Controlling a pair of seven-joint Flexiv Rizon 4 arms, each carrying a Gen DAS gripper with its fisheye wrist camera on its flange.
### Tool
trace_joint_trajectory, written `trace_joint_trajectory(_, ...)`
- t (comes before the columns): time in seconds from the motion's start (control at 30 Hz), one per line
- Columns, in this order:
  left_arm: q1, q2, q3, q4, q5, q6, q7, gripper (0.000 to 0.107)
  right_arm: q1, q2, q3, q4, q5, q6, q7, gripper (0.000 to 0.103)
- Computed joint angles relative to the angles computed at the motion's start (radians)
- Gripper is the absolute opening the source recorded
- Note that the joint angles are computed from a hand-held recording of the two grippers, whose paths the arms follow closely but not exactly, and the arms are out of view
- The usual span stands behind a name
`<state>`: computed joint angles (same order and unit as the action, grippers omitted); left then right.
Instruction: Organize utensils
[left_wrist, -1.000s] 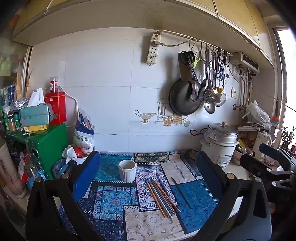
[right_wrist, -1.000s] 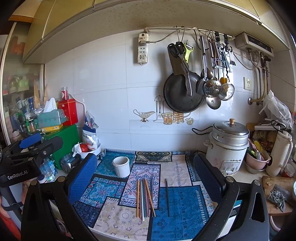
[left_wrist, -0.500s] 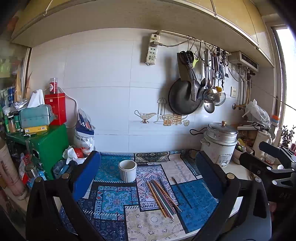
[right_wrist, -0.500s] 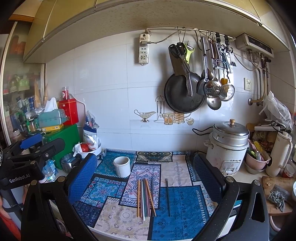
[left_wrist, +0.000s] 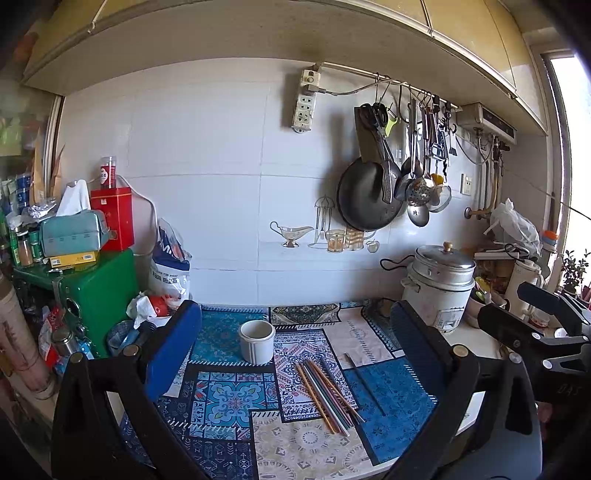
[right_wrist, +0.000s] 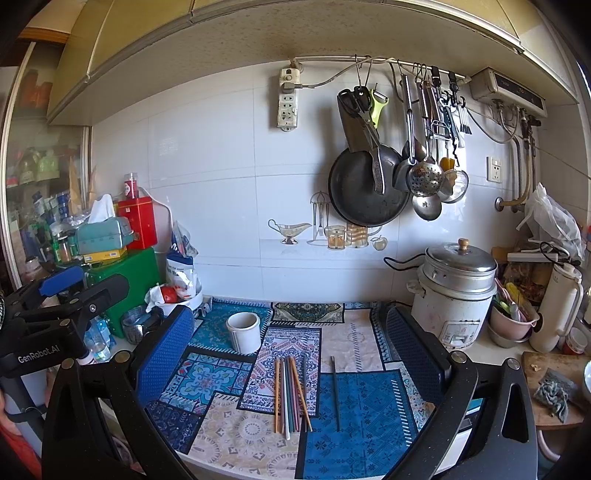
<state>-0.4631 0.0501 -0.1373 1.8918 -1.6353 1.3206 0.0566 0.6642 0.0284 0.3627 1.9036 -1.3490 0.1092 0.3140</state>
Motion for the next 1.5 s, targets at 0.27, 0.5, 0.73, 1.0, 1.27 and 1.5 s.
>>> trace_joint_trajectory(0.27, 0.002, -0.003, 0.001, -0.002, 0.011, -0.002, -0.011, 0.103, 0.002, -0.004, -0.002, -0.007, 0.001, 0.0, -0.004, 0.103)
trace_joint_trajectory(0.5, 0.004, -0.021, -0.003, -0.018, 0.031, -0.001, -0.042, 0.103, -0.009, -0.004, -0.012, -0.009, 0.006, 0.022, -0.016, 0.103)
trace_joint_trajectory(0.73, 0.012, -0.079, -0.016, -0.059, 0.087, 0.001, -0.094, 0.103, -0.046, 0.012, -0.025, 0.017, 0.024, 0.073, -0.017, 0.103)
trace_joint_trajectory(1.0, 0.034, -0.199, -0.052, -0.133, 0.241, 0.03, -0.241, 0.103, -0.132, 0.042, -0.056, 0.075, 0.096, 0.203, -0.036, 0.103)
trace_joint_trajectory(1.27, 0.063, -0.39, -0.042, -0.254, 0.688, 0.014, -0.633, 0.103, -0.232, 0.032, -0.1, 0.126, 0.249, 0.317, -0.11, 0.103)
trace_joint_trajectory(1.5, 0.01, -0.562, 0.094, -0.433, 1.07, -0.139, -1.018, 0.103, -0.297, -0.022, -0.147, 0.141, 0.421, 0.386, -0.252, 0.103)
